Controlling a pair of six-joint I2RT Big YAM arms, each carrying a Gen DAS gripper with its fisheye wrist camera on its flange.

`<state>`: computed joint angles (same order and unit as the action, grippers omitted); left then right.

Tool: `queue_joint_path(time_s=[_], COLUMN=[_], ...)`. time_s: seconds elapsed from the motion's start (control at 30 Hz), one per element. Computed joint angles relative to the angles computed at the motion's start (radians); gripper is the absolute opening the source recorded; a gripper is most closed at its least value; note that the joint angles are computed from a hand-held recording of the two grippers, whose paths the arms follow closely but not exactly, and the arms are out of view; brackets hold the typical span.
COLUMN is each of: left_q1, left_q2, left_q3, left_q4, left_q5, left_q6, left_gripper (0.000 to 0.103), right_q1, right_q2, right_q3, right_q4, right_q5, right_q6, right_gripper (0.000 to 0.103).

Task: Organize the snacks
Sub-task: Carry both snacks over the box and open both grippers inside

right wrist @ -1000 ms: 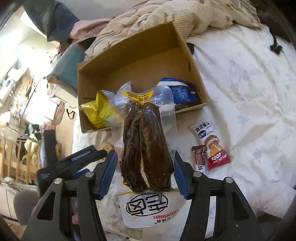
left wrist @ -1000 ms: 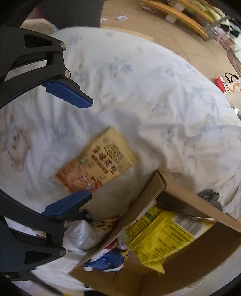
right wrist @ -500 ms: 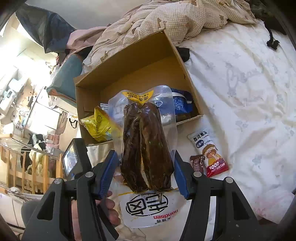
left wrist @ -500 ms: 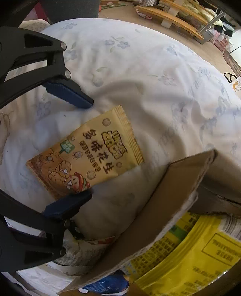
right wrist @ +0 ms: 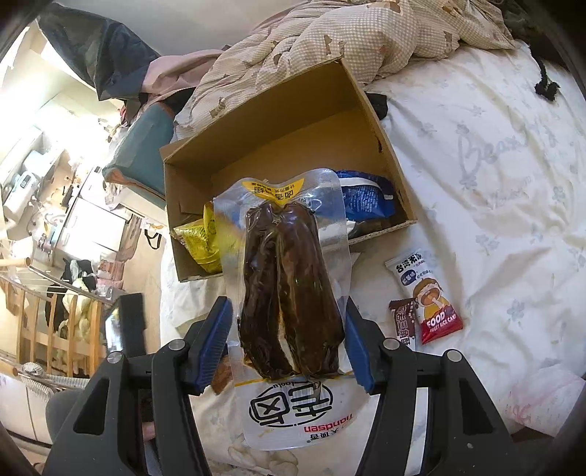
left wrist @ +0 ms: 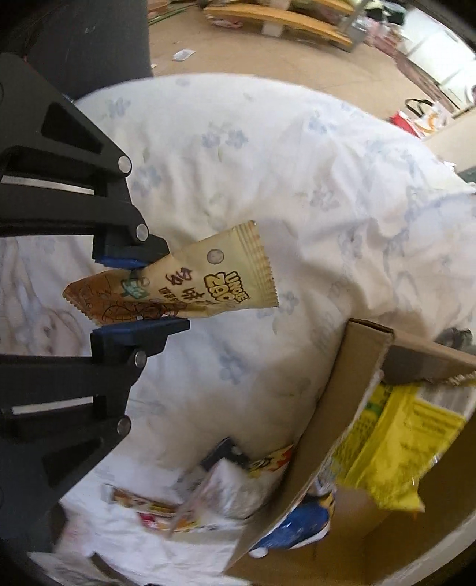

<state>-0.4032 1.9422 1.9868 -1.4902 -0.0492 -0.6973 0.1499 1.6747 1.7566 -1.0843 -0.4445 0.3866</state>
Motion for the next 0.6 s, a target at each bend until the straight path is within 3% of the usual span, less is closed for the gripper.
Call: queue_joint_path(time_s=[0.1, 0.2, 0.33, 0.6], left_q1=[-0.011, -0.016, -0.04, -0.019], left_q2=[-0.027, -0.077, -0.129, -0.118], left_q3=[0.002, -0.032, -0.05, 0.071], left_q4=[-0.013, 0.017, 0.047, 0.062], left_q5=[-0.011, 0.006, -0.048, -0.1], left_q6=[0.036, 0.092, 0.145, 0.25], left_gripper=[0.019, 0.019, 0.019, 0.019], right_q1=[0.002, 0.003, 0.007, 0.006], right_q2=[-0.01, -0.021, -0.038, -0.075], right_q3=[-0.01, -0.023, -0.041, -0.071], right_q4=[0.004, 0.011, 0.016, 0.07], right_q5=[0.002, 0.005, 0.022, 0.023], right_q6=[-0.002, -0.003, -0.006, -0.004], right_gripper=[0.061, 0.061, 0.061, 0.061])
